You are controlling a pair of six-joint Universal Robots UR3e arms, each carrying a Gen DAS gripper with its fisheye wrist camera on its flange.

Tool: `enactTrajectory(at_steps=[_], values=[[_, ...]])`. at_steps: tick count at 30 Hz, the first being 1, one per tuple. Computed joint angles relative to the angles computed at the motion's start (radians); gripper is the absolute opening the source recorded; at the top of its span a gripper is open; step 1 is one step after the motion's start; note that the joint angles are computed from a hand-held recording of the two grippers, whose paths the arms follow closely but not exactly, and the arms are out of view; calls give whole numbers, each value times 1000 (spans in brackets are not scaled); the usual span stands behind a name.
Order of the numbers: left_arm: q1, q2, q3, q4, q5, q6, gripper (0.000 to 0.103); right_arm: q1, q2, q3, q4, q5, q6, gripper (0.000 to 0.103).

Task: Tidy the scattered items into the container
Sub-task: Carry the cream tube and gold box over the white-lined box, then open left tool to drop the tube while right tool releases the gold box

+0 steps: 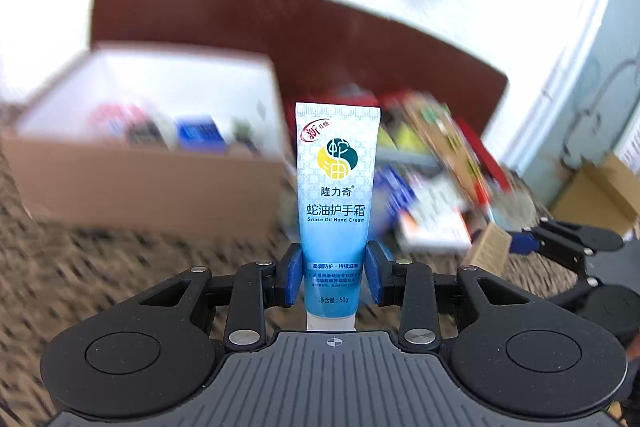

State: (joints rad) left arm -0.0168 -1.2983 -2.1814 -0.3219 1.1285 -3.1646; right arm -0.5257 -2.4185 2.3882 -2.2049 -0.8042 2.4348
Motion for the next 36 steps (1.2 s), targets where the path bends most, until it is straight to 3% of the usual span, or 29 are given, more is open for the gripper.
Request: enactTrajectory(at_steps=[4,9,16,25,26,27,28,29,33,36], values=[[116,-44,160,-89,-32,25,32,299,412,-163,-468,-157,224,84],[188,-216,409,-163,21,44,32,538,826,-509,-634,-348,340,84],[223,-502,704,-272,57,26,32,671,1268,-1046,-476,-501,450,85],[206,-771,983,-369,91,43,33,704,1729,-1770,-110,-585,561,85],[205,-798,1012,-362,88,34,52,704,1778,-1857,-71,-592,564,85],[205,-823,1040,-358,87,25,58,706,1836,-1962,-24,-605,567,89],[201,-841,1062,-355,99,14,77,709,1874,-2028,-6,-624,578,95],[198,-848,1067,-340,116,0,90,711,1891,-2052,-9,-646,592,96],[226,-832,1026,-308,48,26,92,679,1804,-1873,-118,-588,591,100],[222,-833,1034,-336,62,3,94,670,1762,-1796,-147,-585,587,100]])
